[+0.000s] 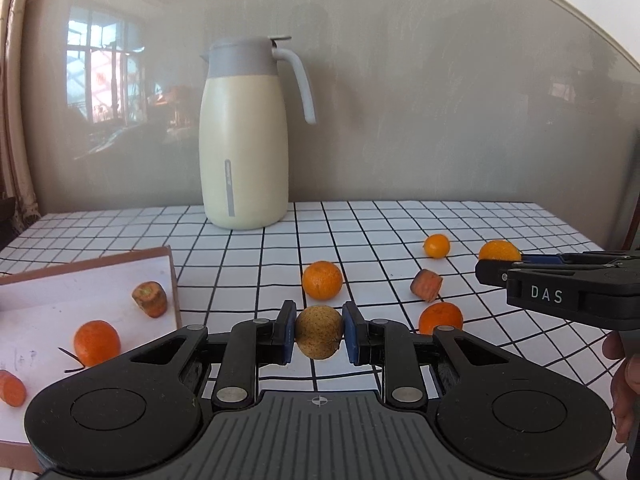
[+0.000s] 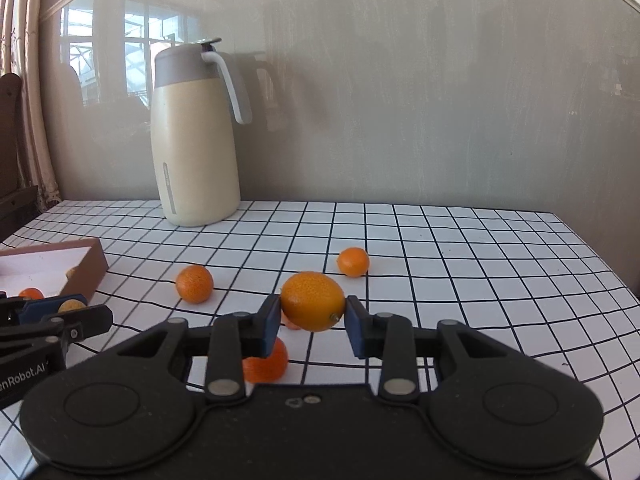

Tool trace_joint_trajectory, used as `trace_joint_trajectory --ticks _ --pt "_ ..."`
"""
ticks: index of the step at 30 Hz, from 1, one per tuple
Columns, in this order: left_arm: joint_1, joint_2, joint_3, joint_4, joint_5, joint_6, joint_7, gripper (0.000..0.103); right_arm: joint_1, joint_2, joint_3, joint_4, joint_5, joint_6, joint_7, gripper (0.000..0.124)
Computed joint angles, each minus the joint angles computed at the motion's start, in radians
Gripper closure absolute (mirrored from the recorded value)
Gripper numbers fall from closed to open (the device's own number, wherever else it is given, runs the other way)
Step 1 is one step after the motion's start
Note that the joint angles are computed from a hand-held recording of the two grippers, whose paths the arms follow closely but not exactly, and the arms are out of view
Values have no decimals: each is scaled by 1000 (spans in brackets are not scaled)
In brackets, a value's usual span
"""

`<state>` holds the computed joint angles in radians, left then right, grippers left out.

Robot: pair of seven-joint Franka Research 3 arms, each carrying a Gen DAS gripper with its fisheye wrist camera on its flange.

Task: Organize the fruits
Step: 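Carry both fruits over the brown tray and open both tools to drop them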

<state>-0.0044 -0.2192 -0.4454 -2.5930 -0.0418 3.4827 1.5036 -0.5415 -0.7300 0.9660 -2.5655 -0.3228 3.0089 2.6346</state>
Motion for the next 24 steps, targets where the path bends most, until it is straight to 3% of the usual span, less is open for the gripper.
trace_joint_trajectory --ticks 6,24 --pt "-34 -52 78 -47 64 31 -45 78 8 -24 21 22 0 -2 9 98" --pt "37 -121 138 -107 115 76 -63 78 -96 -15 163 142 61 66 -47 98"
